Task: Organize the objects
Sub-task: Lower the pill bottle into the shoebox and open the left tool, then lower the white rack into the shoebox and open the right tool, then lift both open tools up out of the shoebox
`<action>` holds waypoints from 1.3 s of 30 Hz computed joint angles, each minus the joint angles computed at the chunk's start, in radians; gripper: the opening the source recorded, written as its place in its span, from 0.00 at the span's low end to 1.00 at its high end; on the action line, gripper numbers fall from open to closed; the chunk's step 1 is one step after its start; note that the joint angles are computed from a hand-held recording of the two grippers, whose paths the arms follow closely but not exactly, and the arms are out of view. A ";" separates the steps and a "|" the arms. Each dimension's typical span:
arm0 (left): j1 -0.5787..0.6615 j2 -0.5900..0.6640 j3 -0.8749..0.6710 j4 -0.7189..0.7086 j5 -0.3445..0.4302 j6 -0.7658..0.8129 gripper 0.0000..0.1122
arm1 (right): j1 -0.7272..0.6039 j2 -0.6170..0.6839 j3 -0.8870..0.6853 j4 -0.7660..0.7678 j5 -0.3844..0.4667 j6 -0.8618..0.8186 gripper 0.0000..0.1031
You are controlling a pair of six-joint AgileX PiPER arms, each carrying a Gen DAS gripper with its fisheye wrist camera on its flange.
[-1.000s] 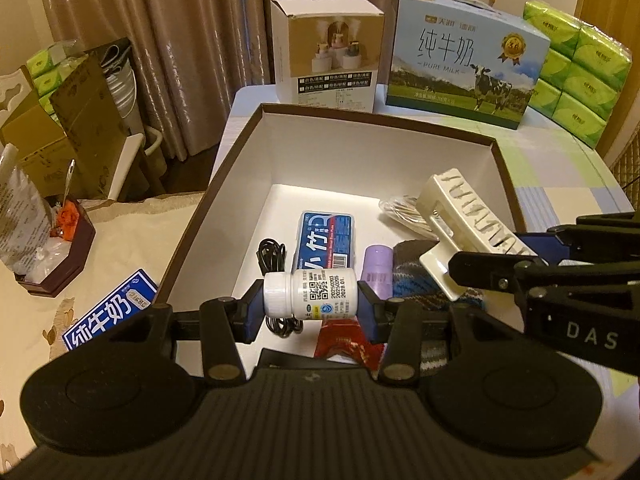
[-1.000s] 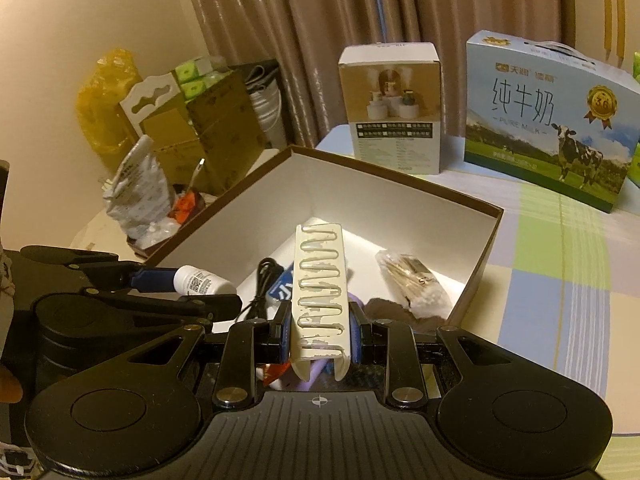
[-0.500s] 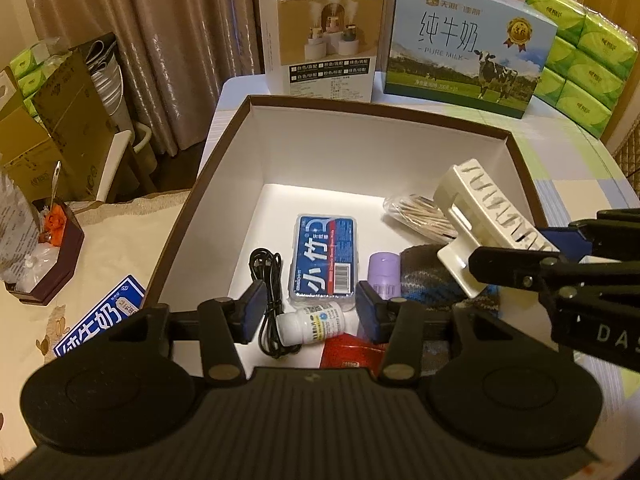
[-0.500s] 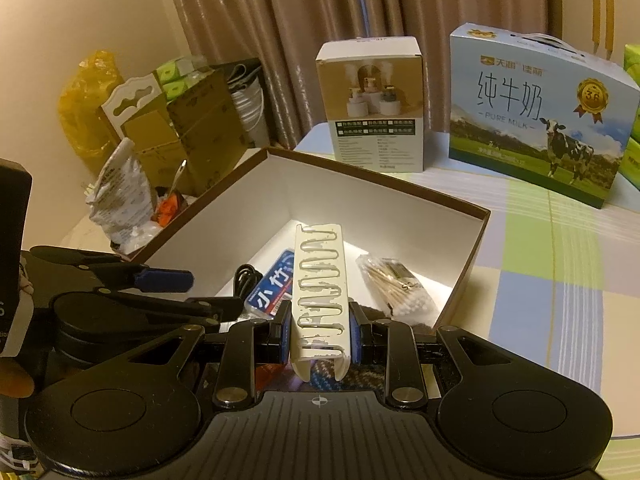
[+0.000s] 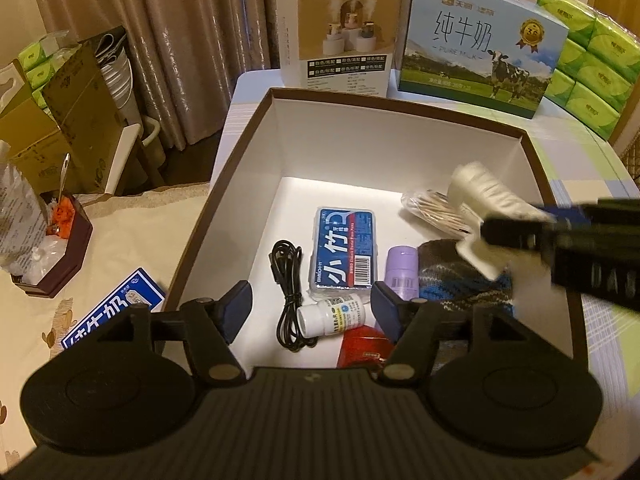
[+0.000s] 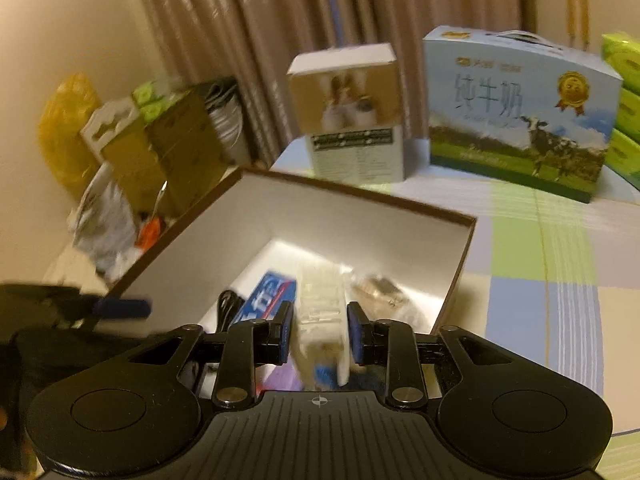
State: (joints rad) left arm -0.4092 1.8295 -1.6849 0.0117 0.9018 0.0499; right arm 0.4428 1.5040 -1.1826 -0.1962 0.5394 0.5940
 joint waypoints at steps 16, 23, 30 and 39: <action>0.014 -0.097 0.088 -0.004 0.009 0.013 0.76 | 0.038 -0.097 0.056 0.053 0.076 -0.165 0.87; 0.021 -0.150 0.126 -0.001 0.029 0.006 0.81 | 0.050 -0.138 0.070 0.099 0.120 -0.201 0.95; 0.023 -0.208 0.166 -0.005 0.059 0.002 0.86 | 0.092 -0.178 0.091 0.077 0.139 -0.152 0.98; 0.009 -0.296 0.232 0.000 0.071 0.001 0.87 | 0.173 -0.235 0.116 -0.001 0.171 -0.024 0.98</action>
State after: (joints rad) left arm -0.4002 1.5333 -1.4532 0.0121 0.9726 0.0505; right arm 0.6156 1.2685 -1.0671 -0.1969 0.7100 0.5698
